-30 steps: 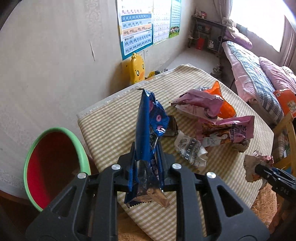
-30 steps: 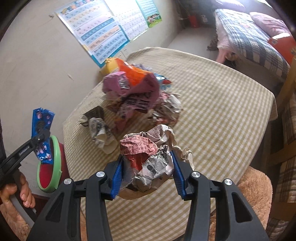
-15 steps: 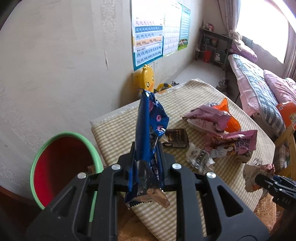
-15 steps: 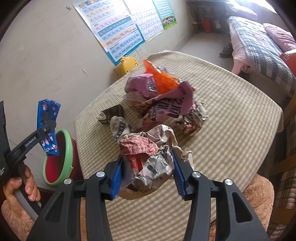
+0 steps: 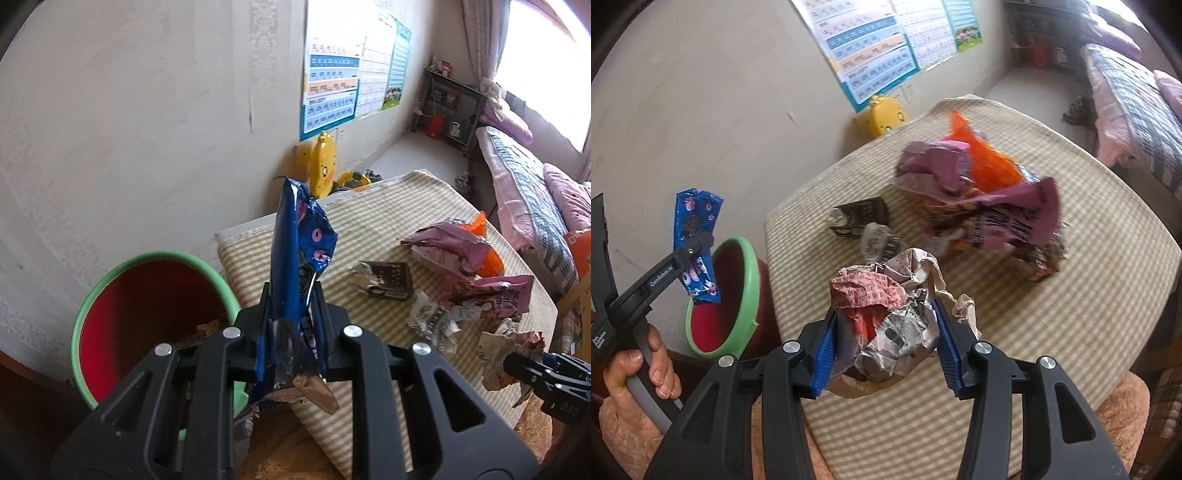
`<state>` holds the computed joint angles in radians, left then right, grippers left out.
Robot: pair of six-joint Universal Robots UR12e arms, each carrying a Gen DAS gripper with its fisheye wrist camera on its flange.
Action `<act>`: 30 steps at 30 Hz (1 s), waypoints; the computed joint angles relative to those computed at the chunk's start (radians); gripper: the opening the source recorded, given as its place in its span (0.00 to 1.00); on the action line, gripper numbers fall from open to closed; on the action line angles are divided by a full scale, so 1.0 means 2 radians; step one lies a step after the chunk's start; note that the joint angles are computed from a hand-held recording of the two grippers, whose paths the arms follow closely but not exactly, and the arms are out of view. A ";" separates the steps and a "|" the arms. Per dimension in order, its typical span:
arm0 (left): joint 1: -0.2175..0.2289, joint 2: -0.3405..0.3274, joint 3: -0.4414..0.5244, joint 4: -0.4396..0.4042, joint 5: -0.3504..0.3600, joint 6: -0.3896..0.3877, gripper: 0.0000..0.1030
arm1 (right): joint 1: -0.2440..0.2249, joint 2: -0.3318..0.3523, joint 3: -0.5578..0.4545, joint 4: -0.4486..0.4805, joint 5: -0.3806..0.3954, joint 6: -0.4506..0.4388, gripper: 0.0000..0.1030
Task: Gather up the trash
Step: 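Carry the blue wrapper and crumpled paper toward the red bin with both grippers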
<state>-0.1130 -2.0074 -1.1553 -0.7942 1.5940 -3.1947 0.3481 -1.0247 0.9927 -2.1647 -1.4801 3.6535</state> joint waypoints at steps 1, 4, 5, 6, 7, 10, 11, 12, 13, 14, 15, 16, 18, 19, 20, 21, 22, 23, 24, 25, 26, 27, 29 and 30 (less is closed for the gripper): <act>0.001 0.001 -0.001 0.001 0.001 -0.001 0.18 | 0.001 0.003 -0.006 0.003 0.001 -0.004 0.45; 0.006 0.002 -0.005 0.001 0.006 -0.007 0.18 | 0.004 0.017 -0.029 0.012 0.010 -0.015 0.45; 0.008 0.002 -0.006 0.000 0.007 -0.009 0.18 | 0.005 0.021 -0.037 0.015 0.014 -0.018 0.45; 0.009 0.003 -0.007 0.001 0.009 -0.011 0.18 | 0.006 0.026 -0.044 0.018 0.018 -0.020 0.45; 0.011 0.004 -0.009 0.002 0.011 -0.014 0.18 | 0.007 0.030 -0.051 0.019 0.021 -0.022 0.45; 0.015 0.006 -0.013 0.004 0.019 -0.020 0.18 | 0.011 0.043 -0.076 0.025 0.025 -0.031 0.45; 0.017 0.007 -0.015 0.006 0.023 -0.022 0.18 | 0.012 0.049 -0.085 0.028 0.026 -0.035 0.45; 0.018 0.007 -0.015 0.006 0.025 -0.023 0.18 | 0.013 0.053 -0.093 0.030 0.029 -0.038 0.45; 0.019 0.008 -0.017 0.007 0.029 -0.025 0.18 | 0.015 0.058 -0.101 0.032 0.030 -0.042 0.45; 0.021 0.008 -0.018 0.006 0.032 -0.028 0.18 | 0.016 0.064 -0.112 0.036 0.032 -0.048 0.45; 0.022 0.009 -0.019 0.006 0.034 -0.030 0.18 | 0.018 0.069 -0.121 0.039 0.033 -0.053 0.45; 0.024 0.010 -0.021 0.005 0.036 -0.032 0.18 | 0.019 0.074 -0.130 0.042 0.036 -0.056 0.45; 0.028 0.011 -0.025 0.004 0.041 -0.035 0.18 | 0.022 0.087 -0.152 0.049 0.043 -0.064 0.45; 0.030 0.013 -0.027 0.002 0.043 -0.037 0.18 | 0.023 0.093 -0.164 0.053 0.046 -0.067 0.45; 0.031 0.013 -0.029 0.001 0.045 -0.038 0.18 | 0.025 0.102 -0.178 0.060 0.052 -0.071 0.45; 0.033 0.014 -0.030 0.000 0.047 -0.039 0.18 | 0.025 0.109 -0.190 0.065 0.057 -0.073 0.45; 0.035 0.015 -0.033 -0.002 0.049 -0.041 0.18 | 0.027 0.118 -0.205 0.073 0.063 -0.076 0.45; 0.036 0.016 -0.034 -0.003 0.050 -0.043 0.18 | 0.028 0.124 -0.216 0.078 0.066 -0.077 0.45; 0.038 0.017 -0.036 -0.005 0.052 -0.045 0.18 | 0.029 0.131 -0.229 0.083 0.069 -0.080 0.45; 0.040 0.019 -0.039 -0.006 0.054 -0.046 0.18 | 0.031 0.140 -0.244 0.089 0.071 -0.084 0.45; 0.041 0.019 -0.041 -0.008 0.055 -0.047 0.18 | 0.032 0.147 -0.258 0.095 0.072 -0.088 0.45; 0.042 0.020 -0.042 -0.009 0.057 -0.048 0.18 | 0.033 0.157 -0.276 0.103 0.074 -0.092 0.45; 0.045 0.021 -0.045 -0.012 0.059 -0.050 0.18 | 0.036 0.174 -0.308 0.118 0.079 -0.097 0.45; 0.046 0.021 -0.046 -0.014 0.060 -0.051 0.18 | 0.037 0.183 -0.324 0.125 0.082 -0.100 0.45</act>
<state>-0.0219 -1.9646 -1.2476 -0.8224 1.7131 -3.2975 0.4215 -0.6590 0.3454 -1.9139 -1.3160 3.4544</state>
